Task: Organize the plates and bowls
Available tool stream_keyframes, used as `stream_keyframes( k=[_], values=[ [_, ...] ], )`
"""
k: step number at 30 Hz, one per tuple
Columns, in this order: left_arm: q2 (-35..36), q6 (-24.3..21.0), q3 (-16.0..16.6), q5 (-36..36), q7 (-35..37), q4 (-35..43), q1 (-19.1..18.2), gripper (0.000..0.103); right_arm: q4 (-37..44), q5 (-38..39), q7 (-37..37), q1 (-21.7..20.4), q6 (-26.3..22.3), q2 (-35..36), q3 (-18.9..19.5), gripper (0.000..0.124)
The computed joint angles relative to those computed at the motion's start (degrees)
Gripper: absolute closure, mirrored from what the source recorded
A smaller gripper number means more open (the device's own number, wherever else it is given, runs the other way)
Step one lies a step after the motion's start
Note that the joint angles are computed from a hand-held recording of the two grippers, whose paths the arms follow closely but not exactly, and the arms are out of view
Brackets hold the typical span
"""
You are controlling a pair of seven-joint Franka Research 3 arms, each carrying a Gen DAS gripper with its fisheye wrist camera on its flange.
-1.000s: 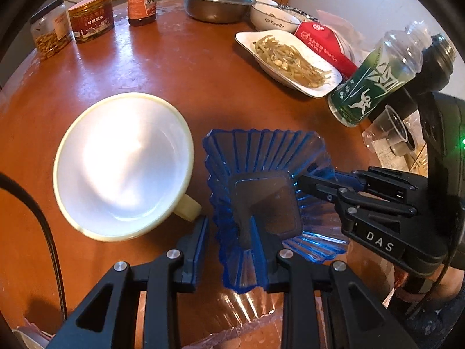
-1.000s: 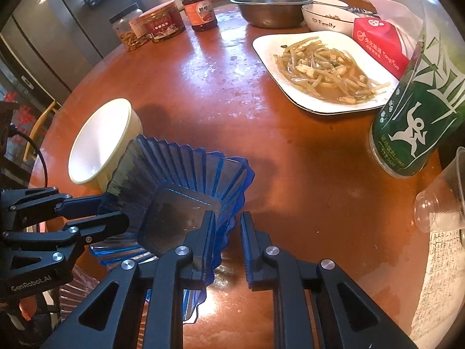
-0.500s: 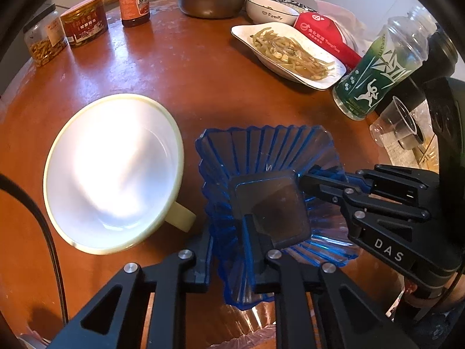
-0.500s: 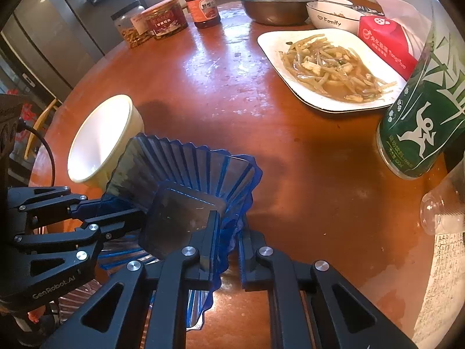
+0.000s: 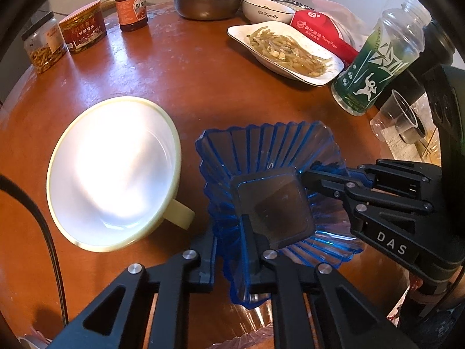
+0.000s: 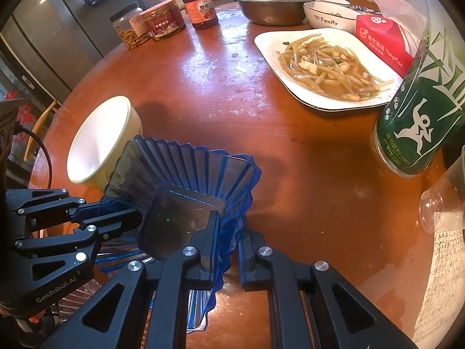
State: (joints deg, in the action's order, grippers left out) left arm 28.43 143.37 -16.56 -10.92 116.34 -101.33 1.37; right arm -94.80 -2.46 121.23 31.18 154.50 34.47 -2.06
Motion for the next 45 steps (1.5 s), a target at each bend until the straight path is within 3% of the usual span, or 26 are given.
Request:
stream_keyframes(
  k=[25, 45],
  values=[
    [-5.2, 4.36, -0.88, -3.65, 3.88, -4.61, 1.1, 0.09, -3.96, -6.47, 5.25, 2.97, 2.35, -4.79, -2.57, 0.114],
    [-14.09, 8.12, 0.34, -12.27, 11.09, -12.61, 2.01, 0.09, -5.18, -14.88, 11.51, 5.5, 2.2, -8.88, -2.59, 0.114]
  ],
)
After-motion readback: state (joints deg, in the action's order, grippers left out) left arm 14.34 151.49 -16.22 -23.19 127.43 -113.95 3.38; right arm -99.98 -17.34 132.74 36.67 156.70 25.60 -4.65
